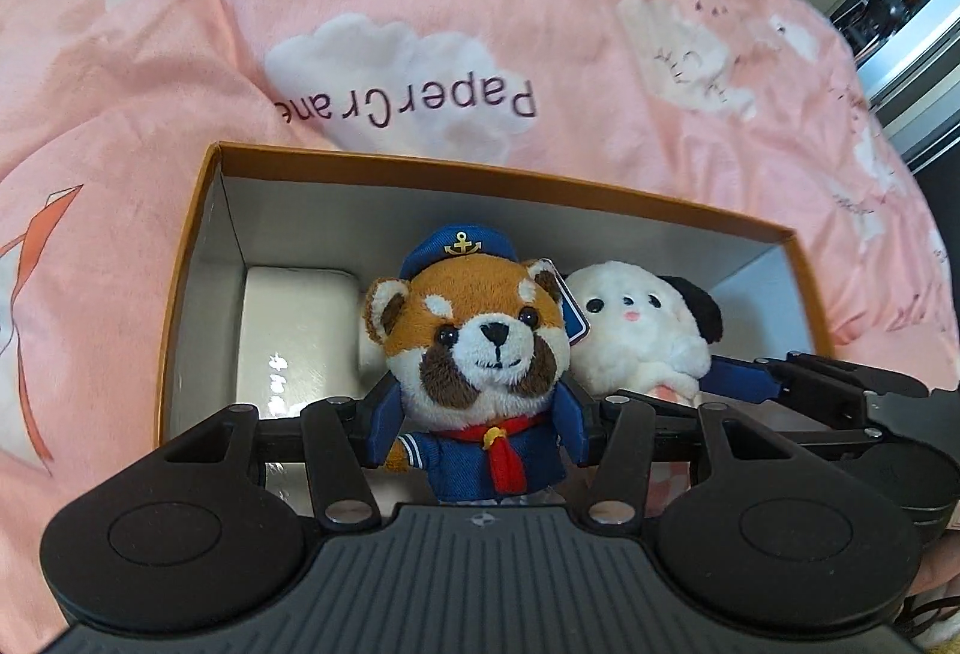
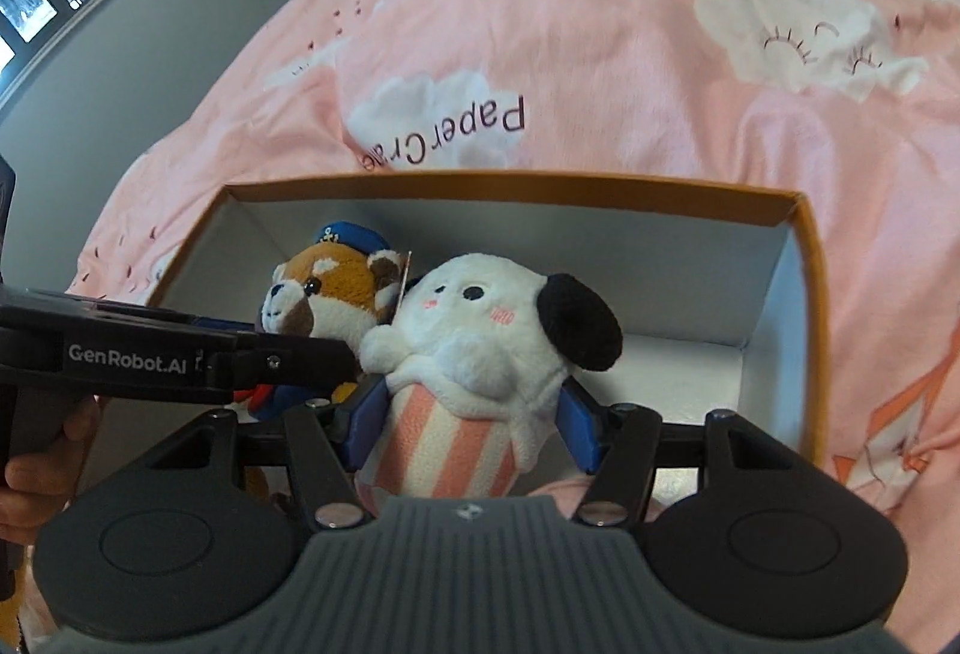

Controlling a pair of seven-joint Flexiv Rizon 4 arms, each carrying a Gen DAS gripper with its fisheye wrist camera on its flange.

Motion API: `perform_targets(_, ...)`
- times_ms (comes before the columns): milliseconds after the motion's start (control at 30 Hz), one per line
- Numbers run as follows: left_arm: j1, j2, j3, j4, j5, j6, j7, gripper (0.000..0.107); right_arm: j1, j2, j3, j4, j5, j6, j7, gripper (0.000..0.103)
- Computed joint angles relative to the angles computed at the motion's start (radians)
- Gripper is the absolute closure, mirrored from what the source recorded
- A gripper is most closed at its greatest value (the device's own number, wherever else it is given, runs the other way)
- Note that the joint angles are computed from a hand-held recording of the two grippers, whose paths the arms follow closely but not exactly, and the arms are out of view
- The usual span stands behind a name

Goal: Organize objects
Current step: 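Lower both plush toys into the box and open both grippers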

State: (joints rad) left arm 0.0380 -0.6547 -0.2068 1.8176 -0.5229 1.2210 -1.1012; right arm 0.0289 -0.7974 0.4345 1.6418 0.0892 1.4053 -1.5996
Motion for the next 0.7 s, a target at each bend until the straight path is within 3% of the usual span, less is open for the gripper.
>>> perform_targets(100,-0.001,-0.023,0.007,-0.03,0.011,-0.028,0.002,0.047,0.028,-0.011,-0.032,-0.014,-0.011,-0.014,0.025,0.041)
perform_targets(367,-0.005,-0.056,0.021,-0.071,0.04,-0.058,0.017,0.043,0.014,-0.038,-0.019,-0.082,0.037,-0.126,0.033,0.037)
perform_targets(500,-0.012,-0.055,0.024,-0.066,0.063,-0.03,0.037,0.04,0.024,-0.024,-0.032,-0.081,0.057,-0.157,0.029,0.033)
perform_targets(700,0.046,-0.015,-0.051,0.013,0.026,0.053,0.149,0.038,0.045,0.018,-0.067,-0.036,0.055,-0.142,0.005,0.034)
